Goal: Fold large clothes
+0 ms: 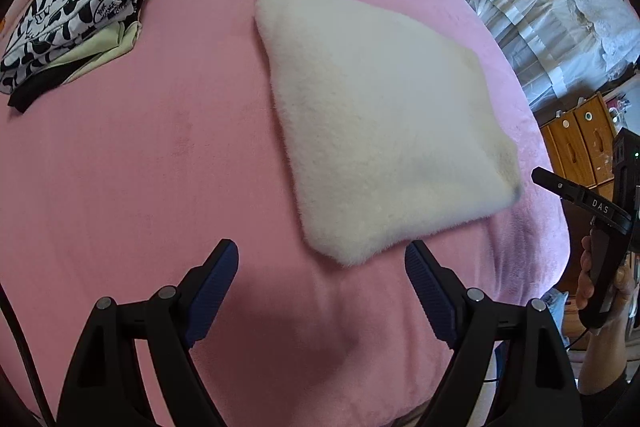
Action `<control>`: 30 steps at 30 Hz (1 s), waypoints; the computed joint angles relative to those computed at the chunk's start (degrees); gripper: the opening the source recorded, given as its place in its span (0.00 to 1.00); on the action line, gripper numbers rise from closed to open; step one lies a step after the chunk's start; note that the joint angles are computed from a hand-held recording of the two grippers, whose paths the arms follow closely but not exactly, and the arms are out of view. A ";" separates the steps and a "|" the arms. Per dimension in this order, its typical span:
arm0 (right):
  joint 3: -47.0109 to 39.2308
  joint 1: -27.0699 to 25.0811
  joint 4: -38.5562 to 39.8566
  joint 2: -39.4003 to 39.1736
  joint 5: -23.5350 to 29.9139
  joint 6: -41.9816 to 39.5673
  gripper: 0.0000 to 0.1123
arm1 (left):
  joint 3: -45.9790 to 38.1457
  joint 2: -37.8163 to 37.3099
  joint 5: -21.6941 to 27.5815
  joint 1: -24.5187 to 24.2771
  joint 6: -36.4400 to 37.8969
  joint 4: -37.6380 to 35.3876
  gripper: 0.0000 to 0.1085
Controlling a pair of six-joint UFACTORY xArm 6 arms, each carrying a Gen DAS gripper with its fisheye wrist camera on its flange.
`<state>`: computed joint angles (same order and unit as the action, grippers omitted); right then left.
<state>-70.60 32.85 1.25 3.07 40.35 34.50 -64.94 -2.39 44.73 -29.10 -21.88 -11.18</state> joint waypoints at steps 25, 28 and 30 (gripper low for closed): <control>-15.92 -8.92 42.25 20.07 4.48 -35.03 0.89 | -12.95 20.37 -5.71 5.14 23.71 -34.51 0.85; -18.77 -9.17 47.81 23.12 5.50 -41.09 0.89 | -14.15 22.25 -6.37 5.10 24.89 -35.45 0.90; -21.49 -9.07 50.11 25.40 6.43 -43.93 0.89 | -15.19 23.59 -6.64 5.15 25.88 -36.52 0.91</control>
<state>-92.09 23.78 51.36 28.47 46.78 -9.43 -80.13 21.20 38.09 -23.95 4.00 -47.70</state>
